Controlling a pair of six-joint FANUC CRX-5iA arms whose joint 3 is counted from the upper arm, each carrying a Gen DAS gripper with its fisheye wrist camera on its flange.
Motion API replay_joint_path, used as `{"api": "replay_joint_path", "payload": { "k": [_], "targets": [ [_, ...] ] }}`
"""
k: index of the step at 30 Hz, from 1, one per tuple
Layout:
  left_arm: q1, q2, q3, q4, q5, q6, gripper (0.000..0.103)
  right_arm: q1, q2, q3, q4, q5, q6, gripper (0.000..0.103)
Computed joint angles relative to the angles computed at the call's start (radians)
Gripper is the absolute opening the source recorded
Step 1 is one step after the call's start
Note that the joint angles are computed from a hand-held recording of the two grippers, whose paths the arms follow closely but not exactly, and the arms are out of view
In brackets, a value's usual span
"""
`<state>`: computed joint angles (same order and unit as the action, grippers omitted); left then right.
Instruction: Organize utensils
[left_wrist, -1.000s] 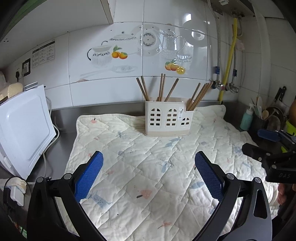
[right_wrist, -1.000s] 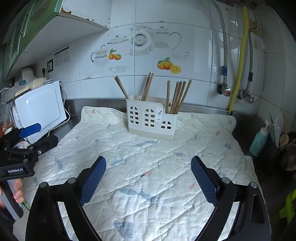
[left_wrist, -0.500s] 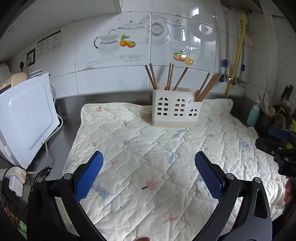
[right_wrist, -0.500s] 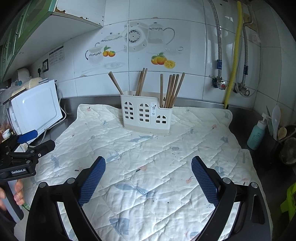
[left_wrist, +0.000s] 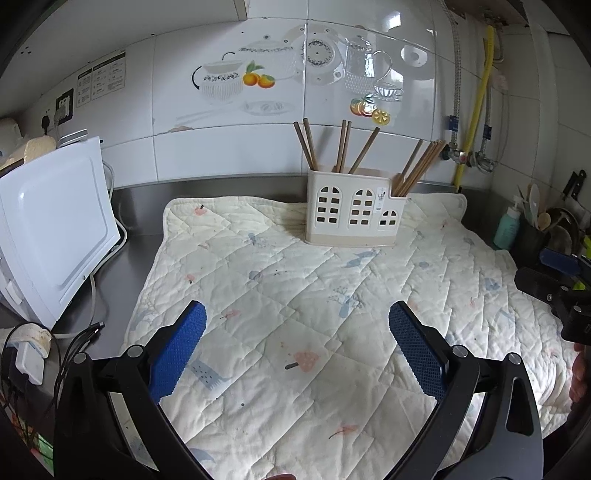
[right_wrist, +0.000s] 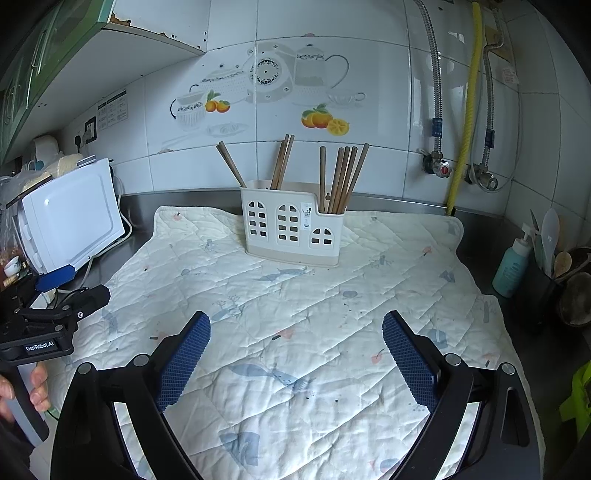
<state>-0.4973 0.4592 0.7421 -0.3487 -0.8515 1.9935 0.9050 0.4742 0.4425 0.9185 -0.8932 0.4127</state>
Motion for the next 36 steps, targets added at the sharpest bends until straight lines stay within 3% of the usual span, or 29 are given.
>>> {"api": "replay_joint_path", "payload": {
  "k": [36],
  "targets": [
    [0.002, 0.009, 0.006, 0.009, -0.011, -0.002, 0.098, 0.002, 0.005, 0.003, -0.011, 0.003, 0.011, 0.091]
  ]
}}
